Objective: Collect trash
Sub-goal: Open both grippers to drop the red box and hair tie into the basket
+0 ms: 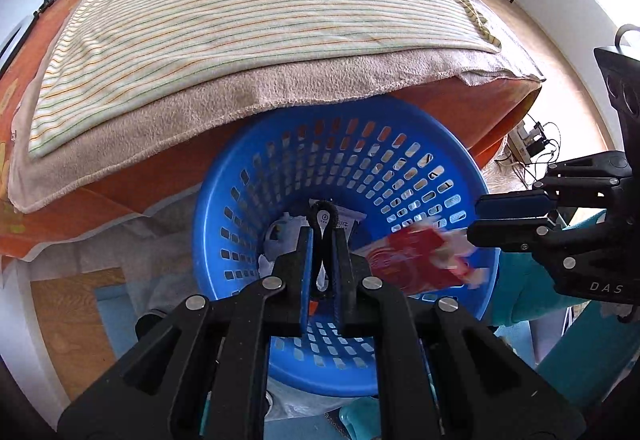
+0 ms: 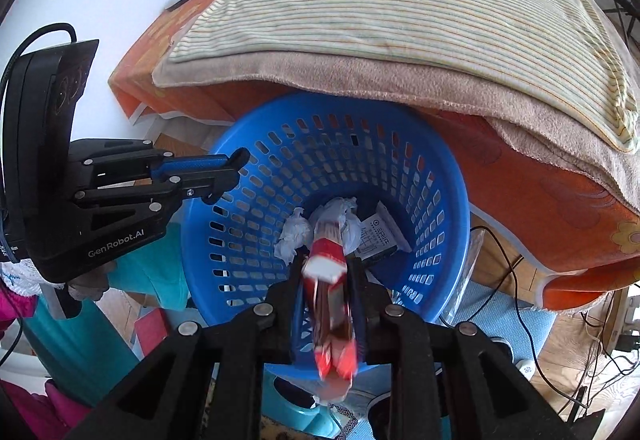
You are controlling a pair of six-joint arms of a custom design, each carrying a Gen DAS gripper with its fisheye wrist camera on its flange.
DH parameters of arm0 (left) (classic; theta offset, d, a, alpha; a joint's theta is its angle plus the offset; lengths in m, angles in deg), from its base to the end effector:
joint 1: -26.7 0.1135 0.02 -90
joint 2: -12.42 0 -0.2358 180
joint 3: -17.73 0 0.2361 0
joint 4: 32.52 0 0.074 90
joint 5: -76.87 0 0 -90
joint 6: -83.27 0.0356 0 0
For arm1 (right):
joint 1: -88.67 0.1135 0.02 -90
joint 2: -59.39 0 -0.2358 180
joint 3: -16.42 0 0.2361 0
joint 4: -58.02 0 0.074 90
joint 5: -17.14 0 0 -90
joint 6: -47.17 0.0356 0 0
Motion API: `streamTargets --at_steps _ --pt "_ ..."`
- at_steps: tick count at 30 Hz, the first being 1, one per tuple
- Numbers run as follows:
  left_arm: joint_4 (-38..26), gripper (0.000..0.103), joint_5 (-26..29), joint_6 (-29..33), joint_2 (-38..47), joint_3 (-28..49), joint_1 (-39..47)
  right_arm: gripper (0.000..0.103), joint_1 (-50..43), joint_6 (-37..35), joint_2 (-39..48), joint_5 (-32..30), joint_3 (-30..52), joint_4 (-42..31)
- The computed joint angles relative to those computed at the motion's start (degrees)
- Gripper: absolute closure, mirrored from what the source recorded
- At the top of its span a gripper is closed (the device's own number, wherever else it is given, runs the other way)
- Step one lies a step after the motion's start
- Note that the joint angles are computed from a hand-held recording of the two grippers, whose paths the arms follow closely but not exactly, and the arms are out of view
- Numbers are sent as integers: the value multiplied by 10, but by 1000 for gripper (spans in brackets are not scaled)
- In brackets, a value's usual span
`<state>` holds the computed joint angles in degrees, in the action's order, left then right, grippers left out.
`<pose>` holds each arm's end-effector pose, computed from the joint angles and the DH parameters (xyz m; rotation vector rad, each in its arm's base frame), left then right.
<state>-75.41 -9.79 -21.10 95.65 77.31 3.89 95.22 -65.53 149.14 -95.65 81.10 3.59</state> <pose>0.2316 -0.0996 0.1525 0.2198 2.7516 -0.2590 0.2491 0.0425 0.1442 -0.7729 2.7524 0.5335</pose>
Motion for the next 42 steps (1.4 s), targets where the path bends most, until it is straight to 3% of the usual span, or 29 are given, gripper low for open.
streamTargets --at_steps 1,3,5,7,11,17,32,42 --pt "-1 96 2 0 2 1 1 81 -1 0 0 -1 1 0" --pt "-3 83 2 0 4 3 2 79 -2 2 0 -1 1 1" --pt "0 54 -6 -3 2 1 1 72 -3 3 -1 -1 1 2" --pt "1 46 -11 -7 -3 0 2 68 -3 5 -4 0 1 2" --pt "0 46 -14 -8 -3 0 8 50 0 12 -16 6 -3 9" --pt "-3 46 -21 -6 -1 1 7 38 4 16 -29 21 -10 22" --pt "-45 46 -22 4 4 64 35 27 -16 29 -64 26 10 22" --pt "-81 46 -29 33 3 132 64 27 -17 38 -58 17 81 -1"
